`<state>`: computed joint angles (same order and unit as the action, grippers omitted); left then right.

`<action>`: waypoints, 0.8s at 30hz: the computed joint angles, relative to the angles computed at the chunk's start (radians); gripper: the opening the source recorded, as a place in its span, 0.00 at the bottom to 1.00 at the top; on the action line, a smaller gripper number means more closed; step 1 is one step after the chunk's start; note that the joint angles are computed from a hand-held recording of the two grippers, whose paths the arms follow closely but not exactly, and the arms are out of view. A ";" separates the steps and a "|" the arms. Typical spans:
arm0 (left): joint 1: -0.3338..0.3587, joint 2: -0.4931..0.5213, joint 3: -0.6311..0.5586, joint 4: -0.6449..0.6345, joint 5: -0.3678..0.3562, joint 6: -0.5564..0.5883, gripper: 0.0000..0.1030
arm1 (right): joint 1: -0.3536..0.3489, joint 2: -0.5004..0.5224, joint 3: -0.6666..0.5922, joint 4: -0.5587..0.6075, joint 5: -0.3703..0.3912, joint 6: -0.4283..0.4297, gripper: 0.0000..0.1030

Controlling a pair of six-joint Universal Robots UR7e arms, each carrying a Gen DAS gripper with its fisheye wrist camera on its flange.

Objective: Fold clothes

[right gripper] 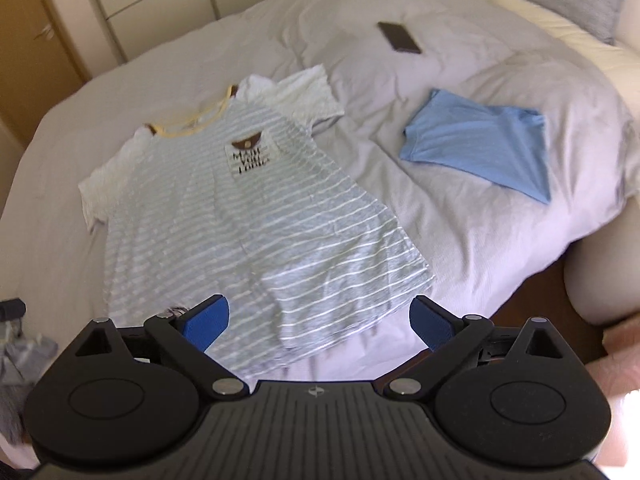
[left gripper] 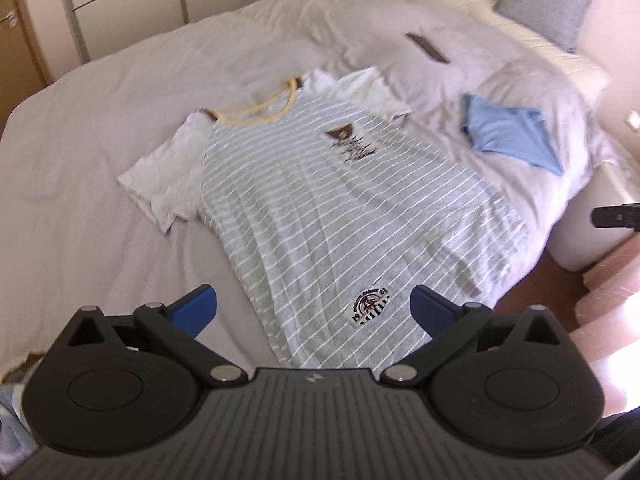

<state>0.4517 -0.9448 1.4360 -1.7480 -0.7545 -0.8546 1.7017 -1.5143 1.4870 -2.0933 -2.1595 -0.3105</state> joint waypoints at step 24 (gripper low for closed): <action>-0.094 -0.292 0.197 0.057 -0.054 0.157 0.99 | 0.519 -0.071 0.224 0.377 -0.312 0.742 0.96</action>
<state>0.3575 -1.2373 1.6330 -1.6909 -0.8080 -0.6976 2.2208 -1.5853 1.7108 -1.7163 -2.4717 0.4316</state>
